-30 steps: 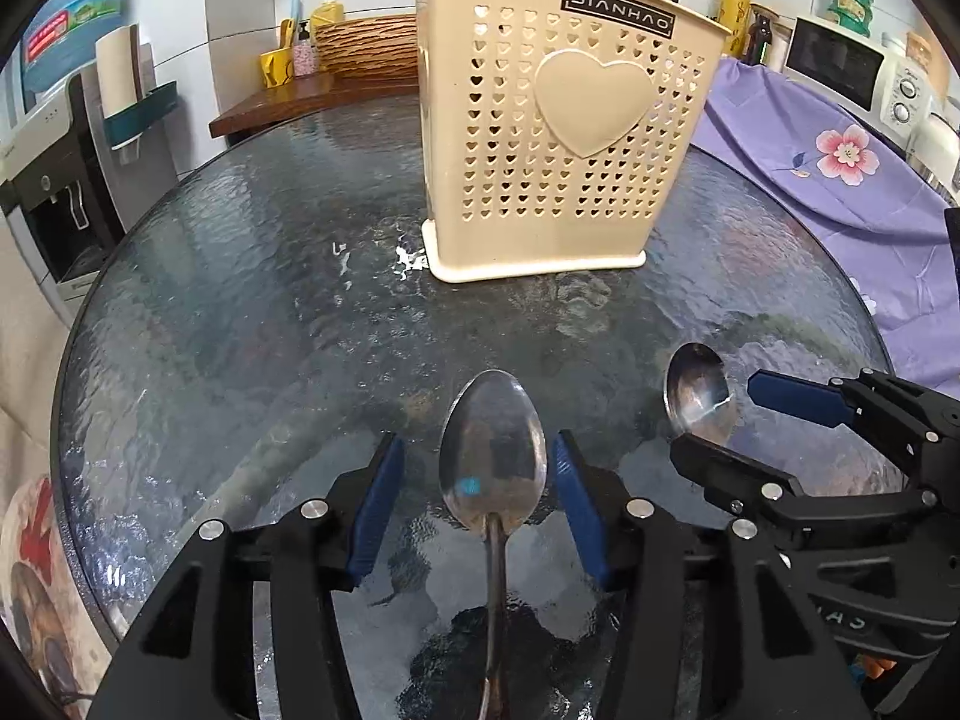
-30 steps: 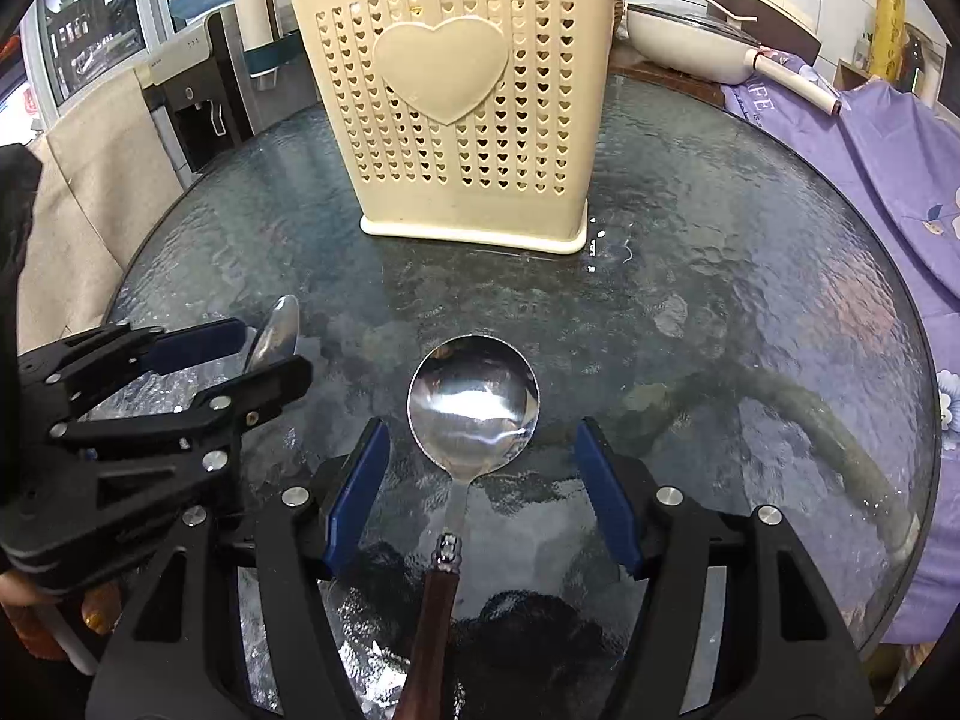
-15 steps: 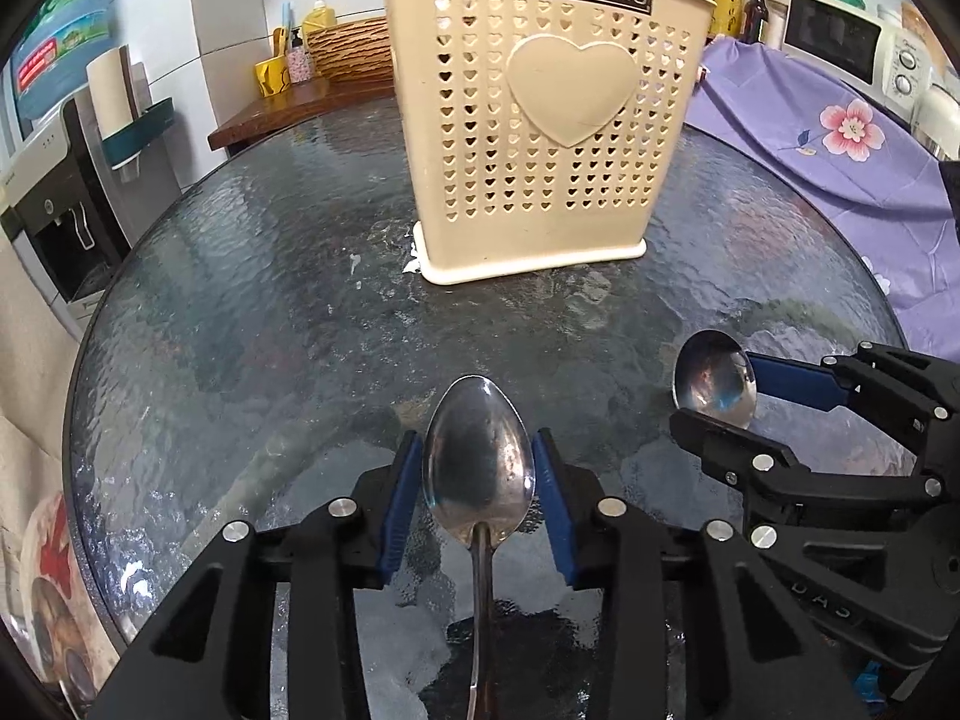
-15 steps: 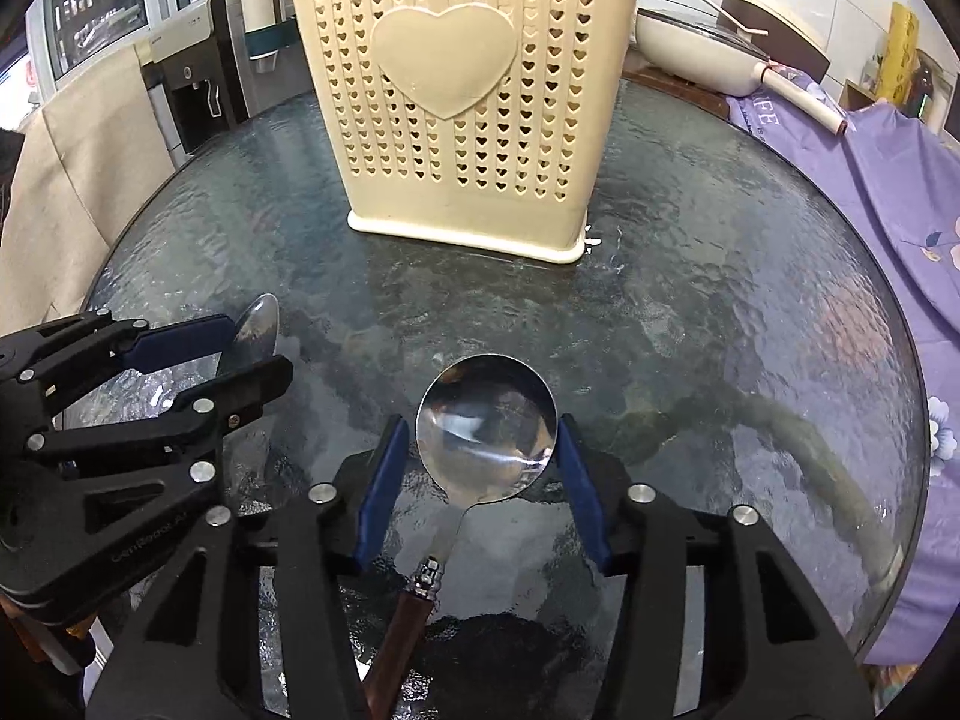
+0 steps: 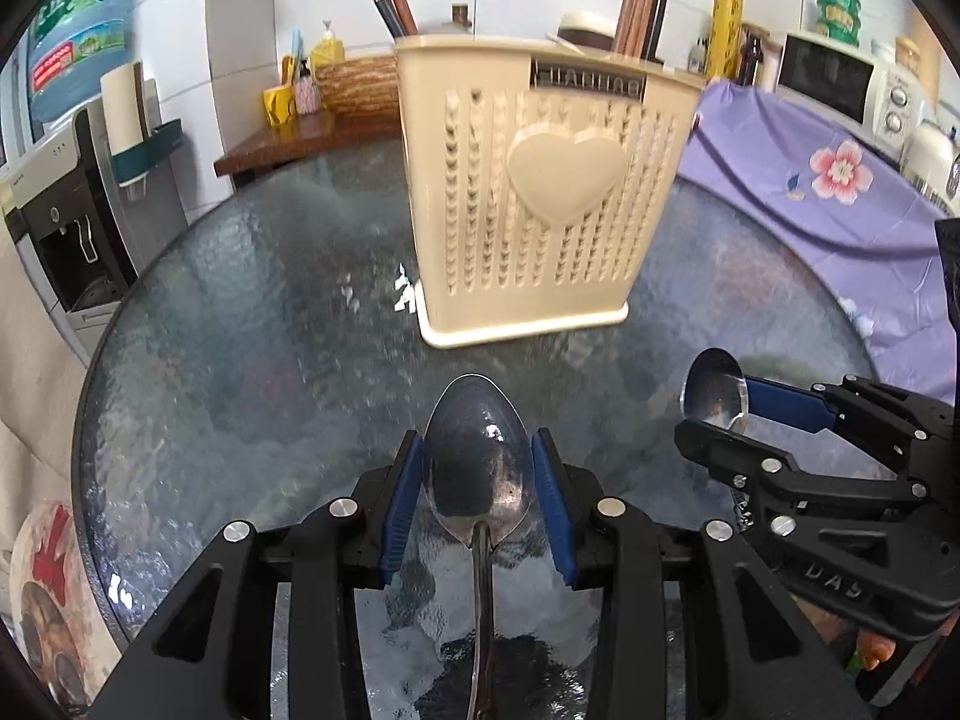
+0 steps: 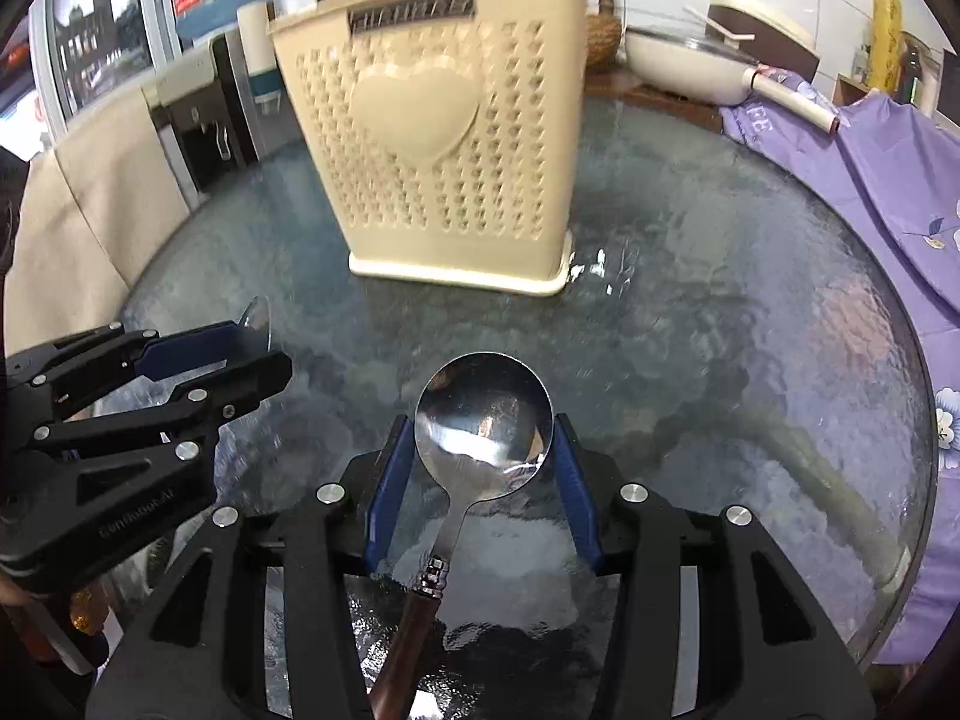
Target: Organize utensils
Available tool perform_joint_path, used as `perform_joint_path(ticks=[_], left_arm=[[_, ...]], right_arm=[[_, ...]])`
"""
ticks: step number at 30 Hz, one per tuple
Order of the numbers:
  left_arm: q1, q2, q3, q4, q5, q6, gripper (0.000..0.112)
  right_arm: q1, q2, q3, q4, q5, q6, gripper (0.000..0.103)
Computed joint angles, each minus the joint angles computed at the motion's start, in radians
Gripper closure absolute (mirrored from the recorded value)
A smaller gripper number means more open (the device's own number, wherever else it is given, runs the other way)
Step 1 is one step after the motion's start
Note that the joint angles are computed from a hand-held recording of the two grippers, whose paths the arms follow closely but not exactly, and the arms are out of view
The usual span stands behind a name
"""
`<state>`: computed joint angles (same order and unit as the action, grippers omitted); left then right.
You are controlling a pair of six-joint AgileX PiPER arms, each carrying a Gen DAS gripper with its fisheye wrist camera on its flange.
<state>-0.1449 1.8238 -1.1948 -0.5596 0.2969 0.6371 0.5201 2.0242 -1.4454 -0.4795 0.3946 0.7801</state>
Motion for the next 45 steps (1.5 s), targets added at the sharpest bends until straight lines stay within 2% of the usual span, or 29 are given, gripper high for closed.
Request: perform_joint_path(ticks=[8,16,21,27,28,29,30,33,35,38,39,41,42,43,45], left_arm=[[0.023,-0.058,0.009,-0.176,0.015,0.149,0.076],[0.027,-0.104,0.020,-0.324,0.031,0.293,0.076],[0.027,-0.117,0.021,-0.361,0.043,0.329,0.076],[0.064,-0.132,-0.013,-0.436,0.113,0.386,0.076],[0.063,-0.135,-0.017,-0.437,0.113,0.387,0.076],[0.060,-0.138,-0.022,-0.436,0.113,0.389,0.076],[0.056,-0.140,-0.025,-0.434,0.109,0.389,0.076],[0.046,-0.137,-0.031,-0.425,0.092,0.383,0.076],[0.050,-0.129,-0.035,-0.423,0.094,0.377,0.076],[0.054,-0.117,-0.039,-0.405,0.087,0.356,0.076],[0.057,-0.113,-0.041,-0.407,0.091,0.354,0.076],[0.060,-0.111,-0.041,-0.409,0.088,0.354,0.076],[0.057,-0.111,-0.042,-0.398,0.083,0.343,0.076],[0.056,-0.111,-0.041,-0.395,0.077,0.342,0.076],[0.053,-0.110,-0.044,-0.386,0.074,0.331,0.076]], right_arm=[[-0.019,-0.114,0.097,-0.106,-0.098,0.118,0.056],[-0.005,-0.185,0.120,-0.202,-0.095,0.194,0.057],[0.000,-0.212,0.141,-0.236,-0.103,0.219,0.057],[0.002,-0.255,0.155,-0.301,-0.108,0.270,0.057],[0.002,-0.262,0.152,-0.296,-0.103,0.258,0.095],[-0.005,-0.267,0.148,-0.255,-0.119,0.206,0.100],[-0.014,-0.270,0.141,-0.187,-0.129,0.140,0.100],[-0.018,-0.252,0.103,-0.168,-0.098,0.102,0.100],[-0.032,-0.232,0.093,-0.086,-0.111,0.033,0.100],[-0.041,-0.215,0.098,-0.136,-0.120,0.096,0.100],[-0.046,-0.196,0.082,-0.125,-0.098,0.088,0.097],[-0.059,-0.151,0.042,-0.056,-0.059,0.038,0.075],[-0.059,-0.132,0.032,-0.070,-0.044,0.064,0.044],[-0.060,-0.117,0.029,-0.095,-0.039,0.108,0.035],[-0.060,-0.077,0.002,-0.060,-0.016,0.088,0.035]])
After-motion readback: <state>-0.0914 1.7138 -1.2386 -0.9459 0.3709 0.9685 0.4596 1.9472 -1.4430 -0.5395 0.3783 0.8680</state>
